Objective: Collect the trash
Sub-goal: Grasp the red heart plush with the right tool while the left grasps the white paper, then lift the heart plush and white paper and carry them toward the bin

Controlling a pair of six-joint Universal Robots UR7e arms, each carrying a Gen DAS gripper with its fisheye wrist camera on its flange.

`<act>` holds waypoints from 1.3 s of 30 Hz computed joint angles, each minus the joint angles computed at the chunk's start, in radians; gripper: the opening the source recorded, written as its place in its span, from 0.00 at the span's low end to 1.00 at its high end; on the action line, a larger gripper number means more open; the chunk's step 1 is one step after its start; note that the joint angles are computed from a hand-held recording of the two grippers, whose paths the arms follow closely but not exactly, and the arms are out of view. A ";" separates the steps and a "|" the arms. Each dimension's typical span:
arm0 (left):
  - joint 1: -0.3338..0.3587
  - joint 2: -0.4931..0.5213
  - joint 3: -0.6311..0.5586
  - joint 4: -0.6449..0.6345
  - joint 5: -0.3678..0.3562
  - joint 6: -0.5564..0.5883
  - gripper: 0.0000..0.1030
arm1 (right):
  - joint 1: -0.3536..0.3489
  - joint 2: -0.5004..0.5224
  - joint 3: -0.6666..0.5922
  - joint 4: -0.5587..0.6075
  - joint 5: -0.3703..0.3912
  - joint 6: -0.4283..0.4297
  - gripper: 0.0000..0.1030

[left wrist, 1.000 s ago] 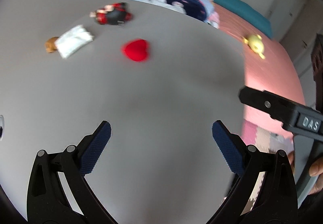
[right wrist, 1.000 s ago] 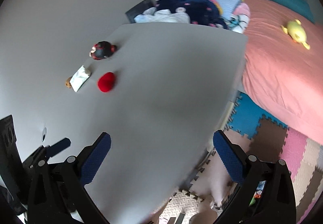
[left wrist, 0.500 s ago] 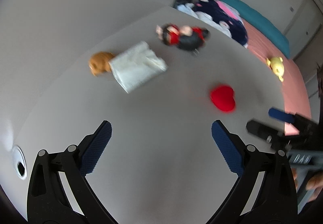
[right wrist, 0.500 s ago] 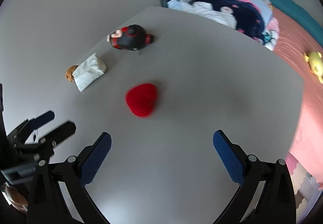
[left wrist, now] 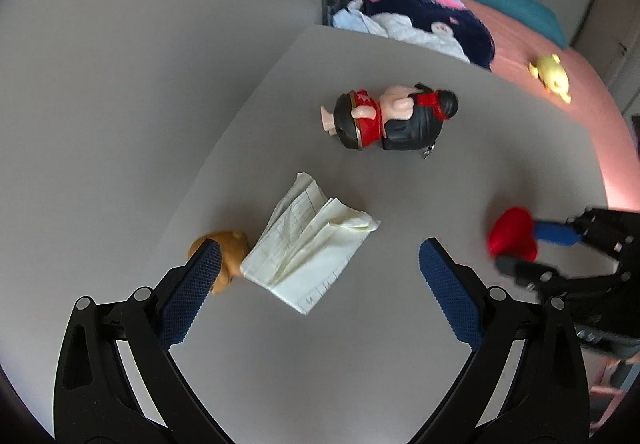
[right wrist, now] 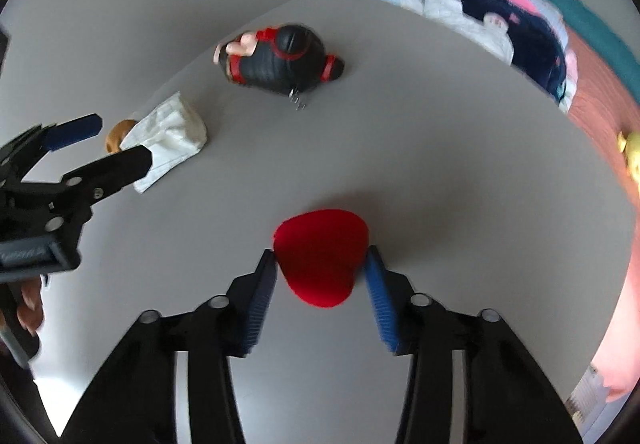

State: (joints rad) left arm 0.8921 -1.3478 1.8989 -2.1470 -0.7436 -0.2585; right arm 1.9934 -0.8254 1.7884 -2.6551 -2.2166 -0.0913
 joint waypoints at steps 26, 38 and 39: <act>-0.079 -0.036 0.058 0.060 0.013 -0.260 0.33 | -0.004 -0.158 0.126 -0.041 0.113 0.015 0.44; -0.366 -0.028 0.225 0.025 -0.092 -0.473 0.33 | -0.032 -0.492 0.370 -0.064 0.063 0.069 0.44; -0.386 -0.020 0.232 0.016 -0.107 -0.481 0.33 | -0.038 -0.536 0.399 -0.062 0.054 0.071 0.44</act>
